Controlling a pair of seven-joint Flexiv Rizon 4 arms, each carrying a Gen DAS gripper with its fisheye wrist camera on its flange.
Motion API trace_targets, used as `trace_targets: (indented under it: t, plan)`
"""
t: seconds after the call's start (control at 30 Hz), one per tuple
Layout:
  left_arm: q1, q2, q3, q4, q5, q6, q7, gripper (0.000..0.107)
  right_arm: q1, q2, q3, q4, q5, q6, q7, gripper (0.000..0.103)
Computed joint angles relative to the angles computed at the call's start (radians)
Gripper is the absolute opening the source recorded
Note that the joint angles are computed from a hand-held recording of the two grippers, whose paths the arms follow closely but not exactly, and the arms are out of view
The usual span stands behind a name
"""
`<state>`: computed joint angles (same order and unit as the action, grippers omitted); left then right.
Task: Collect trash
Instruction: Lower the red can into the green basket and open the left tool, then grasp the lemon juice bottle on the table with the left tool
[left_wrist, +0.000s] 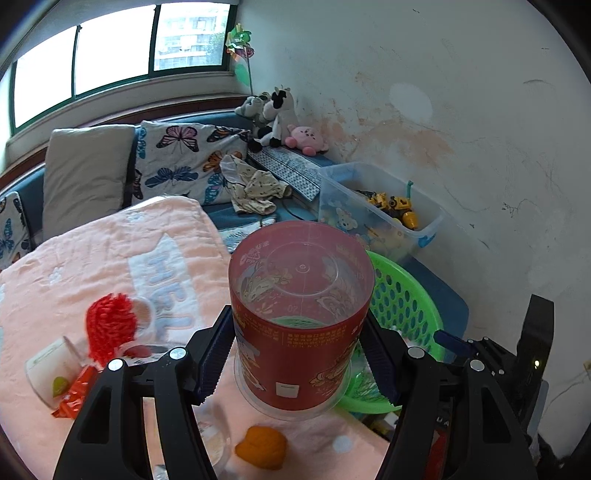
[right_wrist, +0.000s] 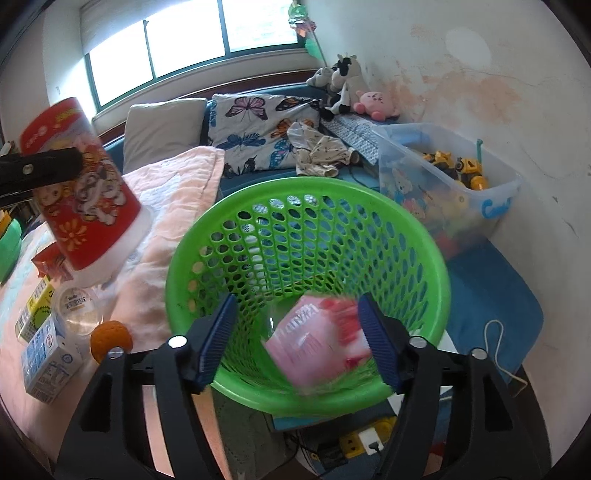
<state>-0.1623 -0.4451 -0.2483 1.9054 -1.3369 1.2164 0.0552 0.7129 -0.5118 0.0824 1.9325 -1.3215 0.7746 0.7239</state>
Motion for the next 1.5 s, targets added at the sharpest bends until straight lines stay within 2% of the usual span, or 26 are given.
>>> trace_targets:
  t: [0.3, 0.5, 0.57, 0.63, 0.67, 0.9, 1.2, 1.3, 1.5]
  plan:
    - [0.005, -0.083, -0.020, -0.060, 0.190, -0.045, -0.179, 0.065, 0.019, 0.040, 0.027, 0.045, 0.011, -0.063, 0.048, 0.072]
    - [0.025, -0.107, -0.059, -0.065, 0.260, -0.057, -0.225, 0.065, 0.022, 0.042, 0.039, 0.058, 0.020, -0.071, 0.075, 0.075]
    - [0.030, -0.106, -0.070, -0.057, 0.272, -0.054, -0.223, 0.069, 0.025, 0.043, 0.042, 0.063, 0.025, -0.077, 0.082, 0.075]
    - [0.043, -0.098, -0.086, -0.044, 0.259, -0.053, -0.208, 0.082, 0.028, 0.045, 0.045, 0.067, 0.029, -0.082, 0.089, 0.075]
    - [0.052, -0.089, -0.096, -0.034, 0.244, -0.060, -0.189, 0.083, 0.029, 0.048, 0.045, 0.070, 0.028, -0.085, 0.094, 0.075]
    - [0.053, -0.014, -0.078, 0.032, 0.110, -0.051, -0.040, 0.083, 0.047, 0.051, 0.053, 0.059, 0.018, -0.101, 0.103, 0.076]
    - [0.034, 0.060, 0.037, 0.082, -0.042, -0.014, 0.093, 0.083, 0.086, 0.009, 0.043, -0.027, -0.016, -0.097, 0.057, 0.079]
    - [0.035, 0.055, 0.061, 0.080, -0.091, 0.041, 0.143, 0.083, 0.096, -0.008, 0.033, -0.058, -0.024, -0.088, 0.038, 0.079]
    - [0.090, 0.024, 0.097, 0.068, -0.052, 0.048, 0.106, 0.077, 0.116, -0.044, 0.012, -0.121, -0.028, -0.062, -0.007, 0.079]
